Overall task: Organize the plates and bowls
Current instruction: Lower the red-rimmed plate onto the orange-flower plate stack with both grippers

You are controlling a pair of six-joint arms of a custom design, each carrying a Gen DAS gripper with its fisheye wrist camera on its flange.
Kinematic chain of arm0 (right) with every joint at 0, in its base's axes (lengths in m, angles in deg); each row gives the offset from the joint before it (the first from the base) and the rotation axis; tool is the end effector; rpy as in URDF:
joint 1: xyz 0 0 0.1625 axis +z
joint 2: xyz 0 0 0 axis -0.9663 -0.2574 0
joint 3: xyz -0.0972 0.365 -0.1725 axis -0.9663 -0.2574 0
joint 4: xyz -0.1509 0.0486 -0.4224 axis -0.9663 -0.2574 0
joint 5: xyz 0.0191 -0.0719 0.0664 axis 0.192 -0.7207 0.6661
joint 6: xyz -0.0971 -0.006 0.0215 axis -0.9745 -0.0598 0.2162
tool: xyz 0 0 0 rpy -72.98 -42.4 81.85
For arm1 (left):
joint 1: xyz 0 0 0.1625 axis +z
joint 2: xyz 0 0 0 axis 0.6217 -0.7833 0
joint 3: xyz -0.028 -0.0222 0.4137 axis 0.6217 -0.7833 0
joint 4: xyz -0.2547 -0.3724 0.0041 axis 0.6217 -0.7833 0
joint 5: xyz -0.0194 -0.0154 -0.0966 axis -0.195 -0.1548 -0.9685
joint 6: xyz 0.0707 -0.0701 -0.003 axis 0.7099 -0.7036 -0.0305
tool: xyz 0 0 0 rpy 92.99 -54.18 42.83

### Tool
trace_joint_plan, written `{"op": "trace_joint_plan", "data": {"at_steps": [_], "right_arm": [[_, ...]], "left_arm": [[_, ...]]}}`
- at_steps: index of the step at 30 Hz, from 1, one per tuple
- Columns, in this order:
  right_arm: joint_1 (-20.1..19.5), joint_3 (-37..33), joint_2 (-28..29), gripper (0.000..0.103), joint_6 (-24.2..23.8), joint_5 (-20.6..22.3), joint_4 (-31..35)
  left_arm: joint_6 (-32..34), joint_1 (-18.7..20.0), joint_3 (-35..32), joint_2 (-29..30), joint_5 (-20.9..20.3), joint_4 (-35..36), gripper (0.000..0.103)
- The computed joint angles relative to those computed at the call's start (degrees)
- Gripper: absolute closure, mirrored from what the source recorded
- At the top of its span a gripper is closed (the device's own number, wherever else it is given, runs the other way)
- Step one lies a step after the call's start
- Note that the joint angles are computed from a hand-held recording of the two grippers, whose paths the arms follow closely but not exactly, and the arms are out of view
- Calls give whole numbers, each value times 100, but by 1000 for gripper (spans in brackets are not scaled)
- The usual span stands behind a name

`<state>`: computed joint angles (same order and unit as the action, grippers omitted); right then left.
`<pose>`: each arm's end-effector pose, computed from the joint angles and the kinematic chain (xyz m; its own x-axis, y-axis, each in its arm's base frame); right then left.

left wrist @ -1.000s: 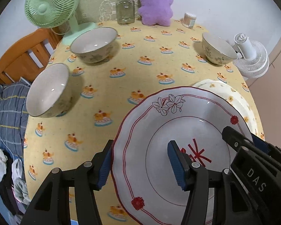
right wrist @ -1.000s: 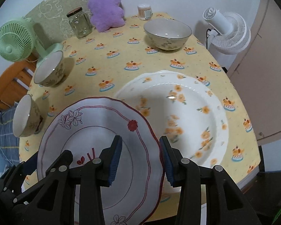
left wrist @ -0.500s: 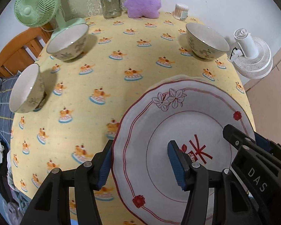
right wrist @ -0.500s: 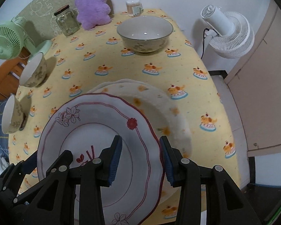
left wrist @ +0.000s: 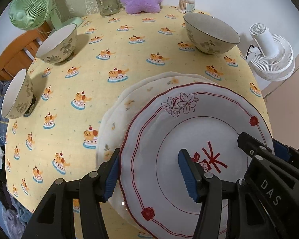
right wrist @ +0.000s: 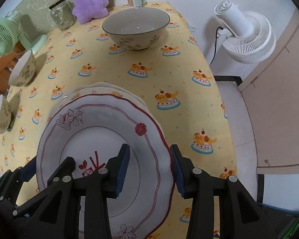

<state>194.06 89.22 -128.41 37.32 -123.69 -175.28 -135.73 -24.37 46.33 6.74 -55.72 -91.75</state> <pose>0.2067 -0.2568 0.2170 -0.6988 0.2661 0.6639 -0.0336 0.9150 -0.4021 -0.3181 -0.2642 0.0964 -0.6955 0.1809 -0.6954 0.3471 0.9319 -0.1048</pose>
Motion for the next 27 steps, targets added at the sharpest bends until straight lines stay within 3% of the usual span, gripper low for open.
{"op": "trace_joint_plan", "data": {"at_steps": [10, 20, 24, 27], "right_arm": [[-178, 65, -20, 57, -383, 21, -327], [-179, 175, -254, 57, -266, 166, -391], [-72, 197, -461, 73, -28, 138, -73], [-119, 263, -590, 76, -81, 289, -155]], "left_arm": [[-93, -11, -134, 234, 152, 142, 45], [-45, -38, -163, 270, 182, 215, 45], [-43, -38, -186, 288, 211, 297, 45], [-38, -71, -227, 362, 254, 444, 45]]}}
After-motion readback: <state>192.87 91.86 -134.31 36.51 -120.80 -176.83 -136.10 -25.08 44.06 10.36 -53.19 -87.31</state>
